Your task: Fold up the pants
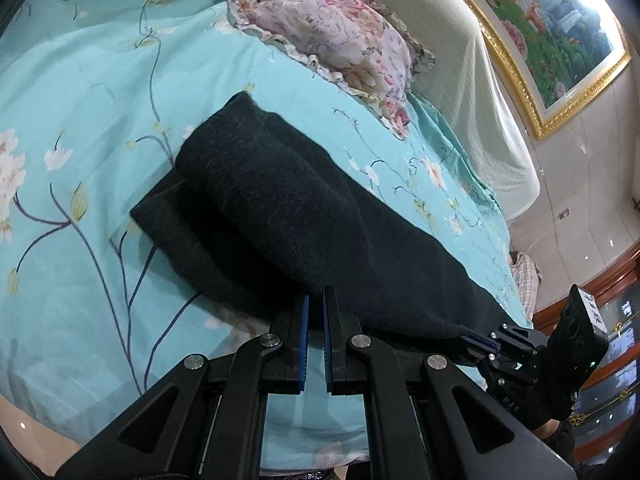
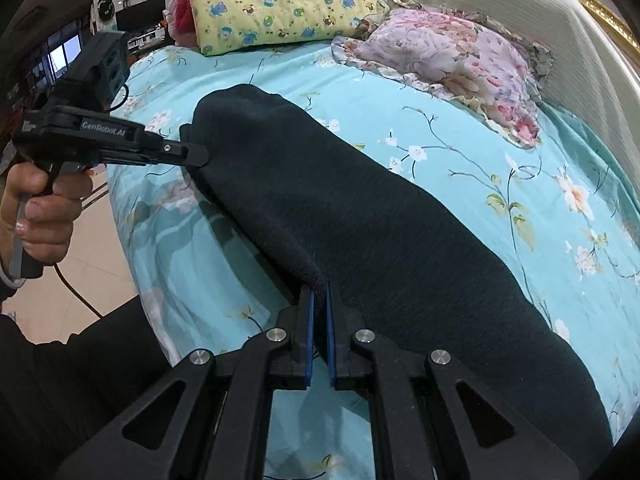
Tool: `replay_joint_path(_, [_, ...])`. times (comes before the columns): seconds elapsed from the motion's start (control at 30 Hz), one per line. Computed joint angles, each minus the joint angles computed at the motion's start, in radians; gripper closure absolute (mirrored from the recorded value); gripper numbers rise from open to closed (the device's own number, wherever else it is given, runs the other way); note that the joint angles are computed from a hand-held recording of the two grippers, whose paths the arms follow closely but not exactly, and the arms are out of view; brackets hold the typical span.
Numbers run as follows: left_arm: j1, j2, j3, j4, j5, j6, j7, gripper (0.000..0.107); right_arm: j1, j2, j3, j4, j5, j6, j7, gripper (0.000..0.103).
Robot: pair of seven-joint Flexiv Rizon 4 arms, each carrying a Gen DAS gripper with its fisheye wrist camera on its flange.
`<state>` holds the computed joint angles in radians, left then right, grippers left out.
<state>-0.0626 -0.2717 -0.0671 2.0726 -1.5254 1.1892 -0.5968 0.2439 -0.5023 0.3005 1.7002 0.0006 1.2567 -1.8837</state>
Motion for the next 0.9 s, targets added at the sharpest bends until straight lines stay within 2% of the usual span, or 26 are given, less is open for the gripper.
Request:
replay_joint_path(0.17, [0.004, 0.002, 0.005, 0.009, 0.019, -0.001, -0.022, 0.103, -0.001, -0.005, 0.003, -0.007, 0.0, -0.011, -0.018, 0.097])
replay_joint_path(0.23, [0.009, 0.005, 0.012, 0.016, 0.057, 0.001, -0.073, 0.102, -0.004, -0.003, 0.006, -0.004, 0.004, -0.008, -0.026, 0.097])
replay_joint_path(0.3, [0.025, 0.01, 0.018, 0.024, 0.081, -0.014, -0.132, 0.091, -0.02, -0.005, 0.024, -0.016, 0.028, -0.026, -0.035, 0.094])
replay_joint_path(0.37, [0.036, 0.017, 0.025, 0.033, 0.1, -0.013, -0.187, 0.065, -0.044, -0.009, 0.05, -0.044, 0.074, -0.066, -0.043, 0.093])
replay_joint_path(0.47, [0.049, 0.032, 0.032, 0.045, 0.102, 0.005, -0.227, 0.053, -0.108, -0.014, 0.125, -0.101, 0.195, -0.128, -0.111, 0.07])
replay_joint_path(0.5, [0.055, 0.034, 0.035, 0.045, 0.112, -0.001, -0.245, 0.05, -0.125, -0.015, 0.148, -0.121, 0.24, -0.146, -0.145, 0.056])
replay_joint_path(0.53, [0.063, 0.036, 0.036, 0.045, 0.115, -0.013, -0.26, 0.048, -0.138, -0.015, 0.168, -0.138, 0.285, -0.153, -0.179, 0.048])
replay_joint_path(0.63, [0.082, 0.028, 0.042, 0.033, 0.164, -0.044, -0.324, 0.042, -0.137, -0.017, 0.176, -0.184, 0.365, -0.173, -0.233, 0.047])
replay_joint_path(0.7, [0.093, 0.017, 0.039, 0.019, 0.193, -0.056, -0.366, 0.041, -0.124, -0.025, 0.16, -0.225, 0.397, -0.197, -0.239, 0.047])
replay_joint_path(0.9, [0.119, -0.024, 0.026, -0.037, 0.274, -0.084, -0.515, 0.039, -0.064, -0.064, 0.047, -0.33, 0.38, -0.208, -0.119, 0.048])
